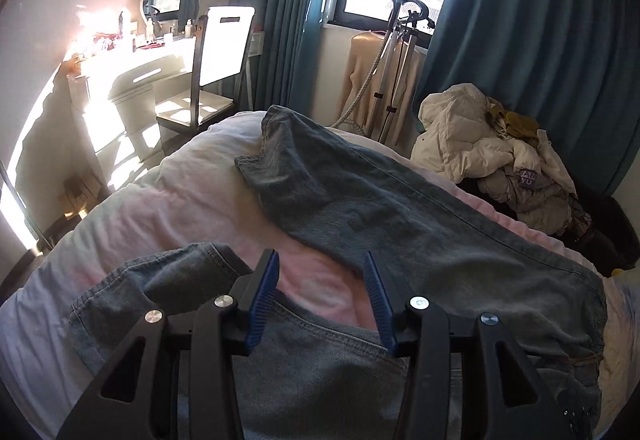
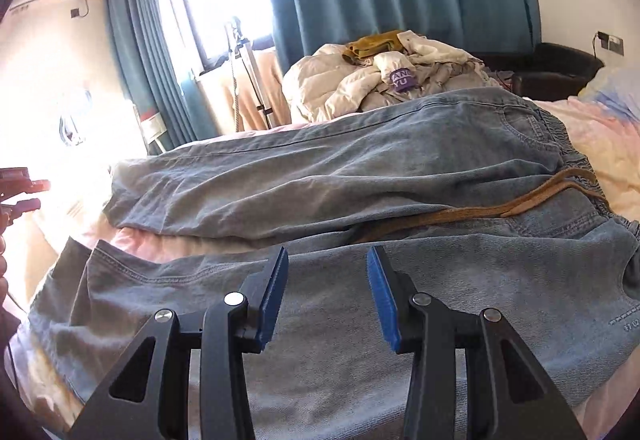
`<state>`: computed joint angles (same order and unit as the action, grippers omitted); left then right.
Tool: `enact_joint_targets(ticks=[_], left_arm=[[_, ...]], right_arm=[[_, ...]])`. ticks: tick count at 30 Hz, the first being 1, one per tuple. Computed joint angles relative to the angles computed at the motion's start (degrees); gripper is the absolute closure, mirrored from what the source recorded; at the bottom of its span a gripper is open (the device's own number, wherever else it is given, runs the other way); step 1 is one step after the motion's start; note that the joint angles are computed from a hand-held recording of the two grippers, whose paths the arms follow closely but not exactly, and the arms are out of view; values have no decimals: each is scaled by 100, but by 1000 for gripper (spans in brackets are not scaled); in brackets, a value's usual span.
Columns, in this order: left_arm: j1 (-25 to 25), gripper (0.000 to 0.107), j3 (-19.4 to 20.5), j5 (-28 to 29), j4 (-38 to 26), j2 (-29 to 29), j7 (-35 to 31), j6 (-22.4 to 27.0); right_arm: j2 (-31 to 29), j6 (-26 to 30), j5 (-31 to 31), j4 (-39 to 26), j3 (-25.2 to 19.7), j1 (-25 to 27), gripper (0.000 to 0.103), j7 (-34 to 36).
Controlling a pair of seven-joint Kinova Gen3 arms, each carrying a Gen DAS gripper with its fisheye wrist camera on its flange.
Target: Fold clothes
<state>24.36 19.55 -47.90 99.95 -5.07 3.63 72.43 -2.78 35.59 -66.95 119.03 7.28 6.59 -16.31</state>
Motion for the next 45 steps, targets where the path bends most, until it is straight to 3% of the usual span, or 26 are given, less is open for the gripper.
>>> enact_joint_targets(ticks=[4,9,18,22,24,26,29,34,38,43,45], left_arm=[[347,62,292,-200,17,129,106,273],[668,62,227,-307,87,198,-359,92],[354,62,13,13,676,-186,-572,-708],[19,62,76,48,1003,-523,-435,-967],[-144,62,147,49,1167,-659,-356,-1082],[-298,62,248,43,1319,-758,-279,-1160],[-548,62,309,222,1420,-960,-231,-1163],[-1022,62,624,286,1603,-1377,39,-974],[-1465,62,1130,87,1705,-1338,503,-619],[-1427,62,1153,-115,1854,-1278,717,-847],[-1383,62,1147,-194,1875,-1223,727,-907]], right_arm=[[-39,59,-161,180,-17,-62,62,496],[2,37,-257,338,-56,-79,62,862],[-66,-602,450,221,-332,-487,62,101],[80,-490,806,-199,-527,-832,62,-333],[291,-213,796,-546,-750,-886,62,-458],[634,14,976,-1065,-1281,-847,62,-888],[1166,32,1439,-1861,-1658,-1395,62,-1558],[2156,-208,2483,-3188,-1797,-2700,62,-2668],[2882,-234,3369,-4250,-1962,-3423,62,-3226],[3684,284,4404,-5577,-2043,-4148,62,-3717],[4003,545,4870,-6108,-1838,-4530,62,-4090]])
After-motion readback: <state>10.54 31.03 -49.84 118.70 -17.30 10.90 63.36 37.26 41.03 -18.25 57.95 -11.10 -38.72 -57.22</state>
